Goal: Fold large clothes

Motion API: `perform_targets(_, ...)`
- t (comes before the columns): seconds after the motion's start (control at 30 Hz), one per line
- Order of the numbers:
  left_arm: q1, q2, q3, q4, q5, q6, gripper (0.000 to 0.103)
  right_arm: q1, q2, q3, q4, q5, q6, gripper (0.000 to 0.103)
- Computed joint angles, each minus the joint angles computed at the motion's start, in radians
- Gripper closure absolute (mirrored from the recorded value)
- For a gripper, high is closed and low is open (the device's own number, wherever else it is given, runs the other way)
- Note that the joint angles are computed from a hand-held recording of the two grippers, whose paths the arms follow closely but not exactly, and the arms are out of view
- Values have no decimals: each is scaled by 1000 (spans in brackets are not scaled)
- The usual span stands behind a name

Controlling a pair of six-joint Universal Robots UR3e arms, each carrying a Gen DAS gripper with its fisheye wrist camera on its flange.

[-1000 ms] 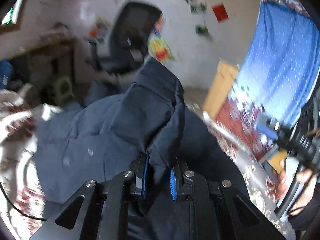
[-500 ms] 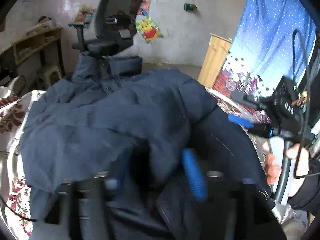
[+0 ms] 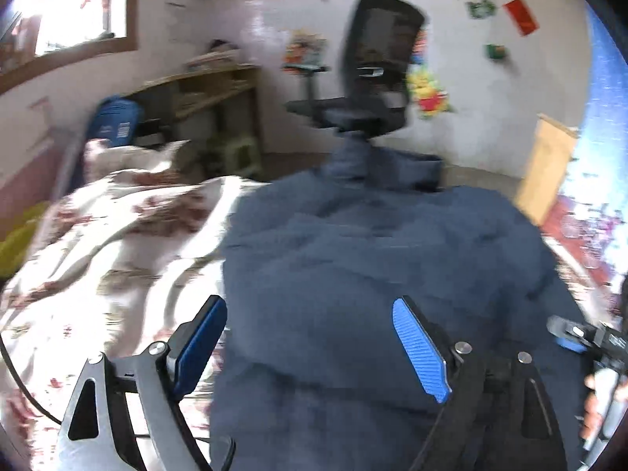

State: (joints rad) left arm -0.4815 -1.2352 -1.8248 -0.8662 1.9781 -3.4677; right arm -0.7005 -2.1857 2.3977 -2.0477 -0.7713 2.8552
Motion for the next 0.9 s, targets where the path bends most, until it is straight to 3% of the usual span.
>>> perform_targets(0.07, 66, 46, -39, -15, -8, 23, 16, 61, 38, 12, -106, -48, 54, 23)
perform_targets(0.13, 143, 103, -85, -25, -42, 37, 16, 105, 72, 5, -163, -68, 78, 49)
perform_targets(0.17, 177, 128, -100, -35, -63, 43, 16, 132, 80, -10, -180, -92, 100, 75)
perform_targets(0.2, 209, 152, -113, -51, -84, 46, 16, 164, 93, -17, -220, -126, 134, 90)
perform_targets(0.27, 268, 204, -143, -66, -130, 66, 16, 161, 71, -61, -172, -109, 117, 98)
perform_targets(0.37, 291, 236, -174, -52, -144, 90, 16, 143, 14, -164, -85, -116, 79, 99)
perform_targets(0.5, 277, 223, -181, -25, -155, 108, 16, 124, 2, -292, -147, -165, 143, 100)
perform_targets(0.6, 217, 156, -159, 12, -119, 87, 16, 203, 116, -370, -326, -318, 234, 99)
perform_targets(0.77, 138, -1, -93, 53, -67, 65, 16, 321, 344, -473, -402, -505, 229, 97)
perform_targets(0.83, 113, -41, -75, 73, -53, 64, 16, 357, 374, -482, -397, -570, 247, 93)
perform_targets(0.9, 86, -84, -53, 89, -31, 76, 16, 344, 362, -465, -404, -541, 234, 78)
